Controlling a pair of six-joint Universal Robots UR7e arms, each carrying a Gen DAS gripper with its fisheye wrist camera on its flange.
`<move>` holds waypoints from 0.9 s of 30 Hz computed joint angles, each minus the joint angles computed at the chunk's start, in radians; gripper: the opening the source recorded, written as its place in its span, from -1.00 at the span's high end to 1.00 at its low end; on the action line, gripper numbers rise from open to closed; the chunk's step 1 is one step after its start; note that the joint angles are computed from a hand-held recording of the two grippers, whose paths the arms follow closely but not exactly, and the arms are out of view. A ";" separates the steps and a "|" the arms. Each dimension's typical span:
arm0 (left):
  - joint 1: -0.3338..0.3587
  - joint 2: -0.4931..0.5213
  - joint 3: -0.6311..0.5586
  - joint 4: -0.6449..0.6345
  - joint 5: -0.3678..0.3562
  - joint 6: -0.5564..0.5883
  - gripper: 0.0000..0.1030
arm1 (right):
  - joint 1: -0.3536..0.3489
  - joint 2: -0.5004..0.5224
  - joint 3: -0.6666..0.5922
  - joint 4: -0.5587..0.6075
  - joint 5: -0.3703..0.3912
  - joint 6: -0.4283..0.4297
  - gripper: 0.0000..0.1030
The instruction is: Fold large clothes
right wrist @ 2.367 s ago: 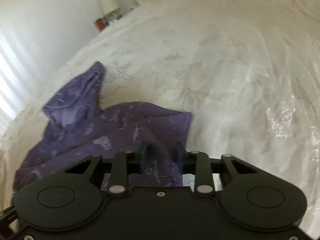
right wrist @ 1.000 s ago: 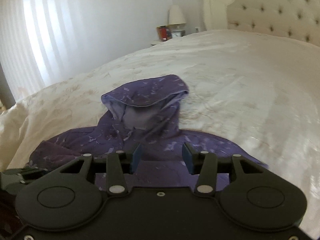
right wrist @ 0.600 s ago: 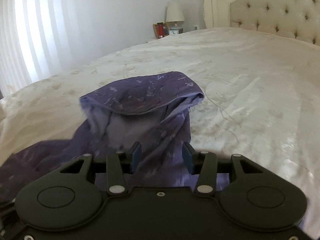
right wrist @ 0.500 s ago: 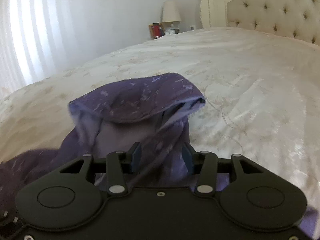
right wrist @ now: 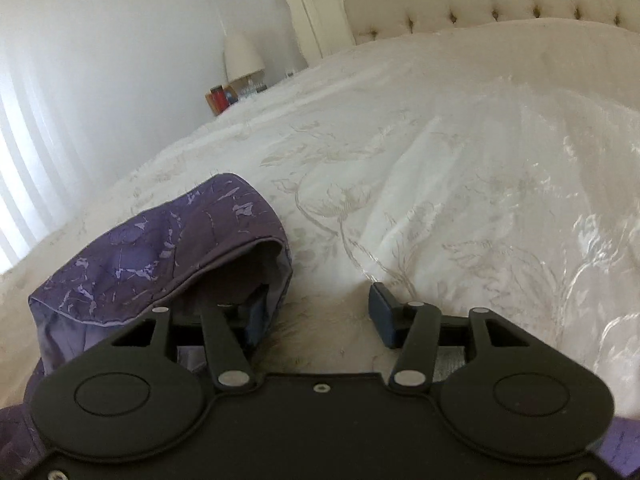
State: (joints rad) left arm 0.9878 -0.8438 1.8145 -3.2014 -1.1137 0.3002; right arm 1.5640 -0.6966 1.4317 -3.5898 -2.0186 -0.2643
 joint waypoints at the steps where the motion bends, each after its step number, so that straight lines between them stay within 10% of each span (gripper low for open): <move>1: -0.001 0.001 0.000 -0.001 0.003 0.003 0.47 | -0.008 -0.010 0.020 -0.021 0.033 0.012 -0.17; 6: -0.017 0.015 -0.003 -0.014 0.042 0.037 0.46 | -0.064 -0.068 0.117 -0.092 0.219 0.136 -0.37; 11: -0.034 0.001 -0.007 0.044 0.061 0.015 0.45 | -0.046 -0.074 0.147 -0.162 0.220 0.050 -0.97; 14: -0.050 -0.061 -0.046 0.273 0.021 -0.118 0.45 | -0.027 -0.085 0.168 -0.163 0.222 -0.055 -0.99; 19: -0.095 -0.065 -0.122 0.298 0.048 -0.096 0.41 | 0.014 -0.081 0.167 -0.153 0.151 -0.181 -0.99; 27: -0.072 0.177 -0.463 0.382 0.083 0.020 0.29 | -0.021 -0.140 0.215 -0.123 0.253 -0.075 -0.99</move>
State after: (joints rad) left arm 0.9155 -0.6669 1.3513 -2.8199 -1.0304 0.3199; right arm 1.5427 -0.8363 1.6467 -3.7131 -1.7659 -0.3397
